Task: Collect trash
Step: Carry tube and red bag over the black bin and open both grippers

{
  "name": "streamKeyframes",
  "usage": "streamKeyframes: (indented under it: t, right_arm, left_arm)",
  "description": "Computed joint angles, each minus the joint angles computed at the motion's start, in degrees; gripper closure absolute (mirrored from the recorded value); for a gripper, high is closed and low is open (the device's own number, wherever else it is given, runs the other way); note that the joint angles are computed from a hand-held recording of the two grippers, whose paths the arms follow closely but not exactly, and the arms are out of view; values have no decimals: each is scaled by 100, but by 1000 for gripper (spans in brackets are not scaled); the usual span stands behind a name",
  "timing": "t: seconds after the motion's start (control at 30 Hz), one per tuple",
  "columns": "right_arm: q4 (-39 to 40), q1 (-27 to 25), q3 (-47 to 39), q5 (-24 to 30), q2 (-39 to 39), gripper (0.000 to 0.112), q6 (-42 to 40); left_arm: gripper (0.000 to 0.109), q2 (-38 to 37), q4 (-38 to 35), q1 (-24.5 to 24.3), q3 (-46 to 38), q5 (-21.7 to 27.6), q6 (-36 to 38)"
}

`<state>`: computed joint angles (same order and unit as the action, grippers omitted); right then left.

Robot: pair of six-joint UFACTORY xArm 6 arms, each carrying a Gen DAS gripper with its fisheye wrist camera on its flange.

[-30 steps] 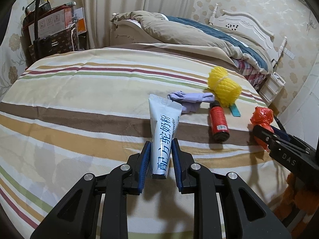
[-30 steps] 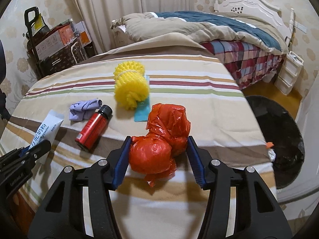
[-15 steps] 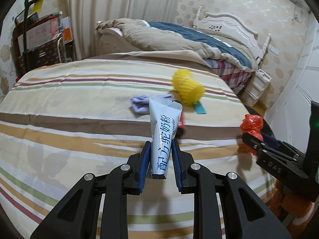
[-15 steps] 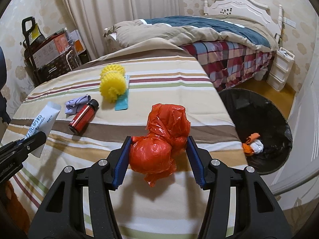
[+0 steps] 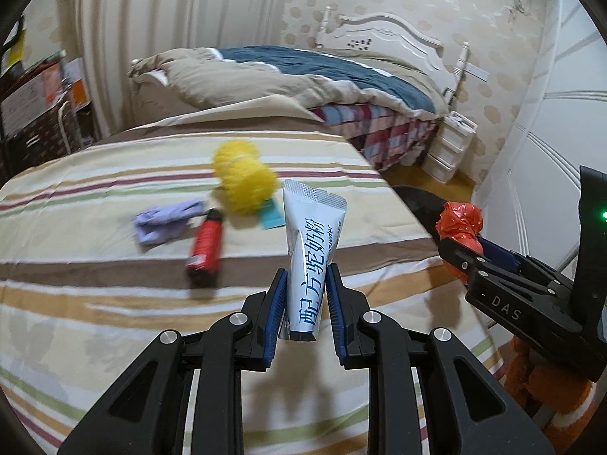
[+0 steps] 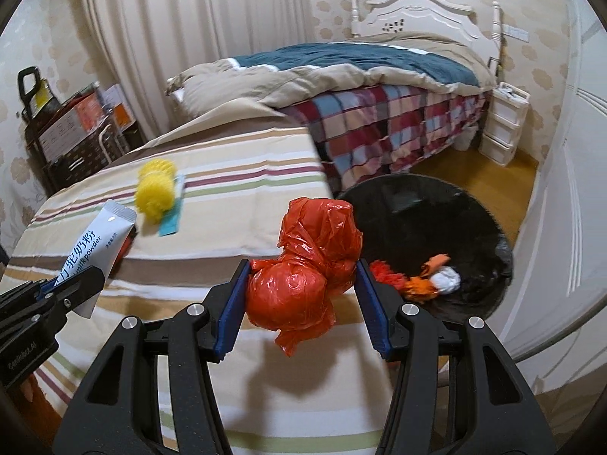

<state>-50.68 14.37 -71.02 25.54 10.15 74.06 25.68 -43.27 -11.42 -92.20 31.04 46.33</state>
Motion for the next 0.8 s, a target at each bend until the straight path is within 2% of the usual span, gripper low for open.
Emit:
streamKeyframes:
  t: [0.3,0.8]
  right_arm:
    - [-207,-535,267,-8,-209,59,164]
    - [181,-1345,249,-328,87,59,-219]
  left_arm:
    - [84,414,204,-458,-587,94,-121]
    - [84,1573,1021,-1051,-2101,290,-916]
